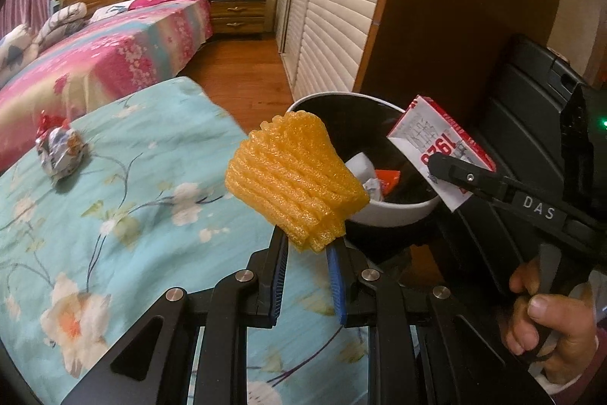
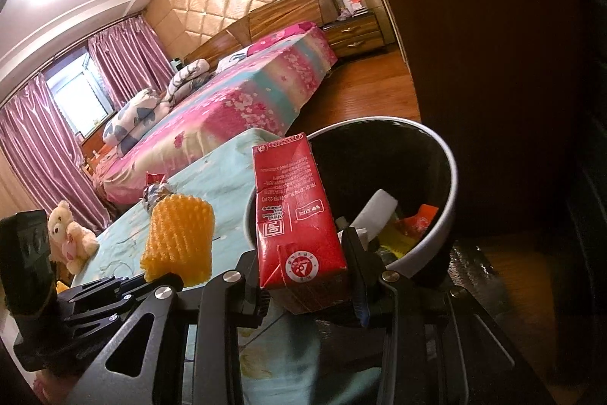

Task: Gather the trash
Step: 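Open the left tool over the bin while the right tool releases the red carton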

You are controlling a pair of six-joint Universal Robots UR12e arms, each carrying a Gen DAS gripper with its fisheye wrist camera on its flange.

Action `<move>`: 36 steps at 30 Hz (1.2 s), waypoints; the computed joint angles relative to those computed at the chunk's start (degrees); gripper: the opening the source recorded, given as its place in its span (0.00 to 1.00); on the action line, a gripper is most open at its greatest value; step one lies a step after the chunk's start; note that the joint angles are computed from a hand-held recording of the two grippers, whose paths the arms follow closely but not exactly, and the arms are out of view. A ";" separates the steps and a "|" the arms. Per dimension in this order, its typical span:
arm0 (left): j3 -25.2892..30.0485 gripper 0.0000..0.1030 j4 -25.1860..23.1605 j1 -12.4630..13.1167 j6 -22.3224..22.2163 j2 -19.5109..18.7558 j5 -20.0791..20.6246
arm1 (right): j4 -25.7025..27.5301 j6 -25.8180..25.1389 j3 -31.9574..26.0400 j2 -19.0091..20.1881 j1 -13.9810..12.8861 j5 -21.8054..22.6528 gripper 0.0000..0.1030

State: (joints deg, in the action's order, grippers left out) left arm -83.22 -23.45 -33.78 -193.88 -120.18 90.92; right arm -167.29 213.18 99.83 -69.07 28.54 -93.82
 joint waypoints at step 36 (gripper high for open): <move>11.65 0.25 -6.48 0.16 3.65 -7.43 -3.69 | 7.25 -0.58 -4.22 2.56 -3.46 2.69 0.35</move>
State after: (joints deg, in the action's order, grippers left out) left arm -71.57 -29.93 -33.61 -190.24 -127.61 87.23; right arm -160.04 212.59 95.61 -66.50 25.07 -91.13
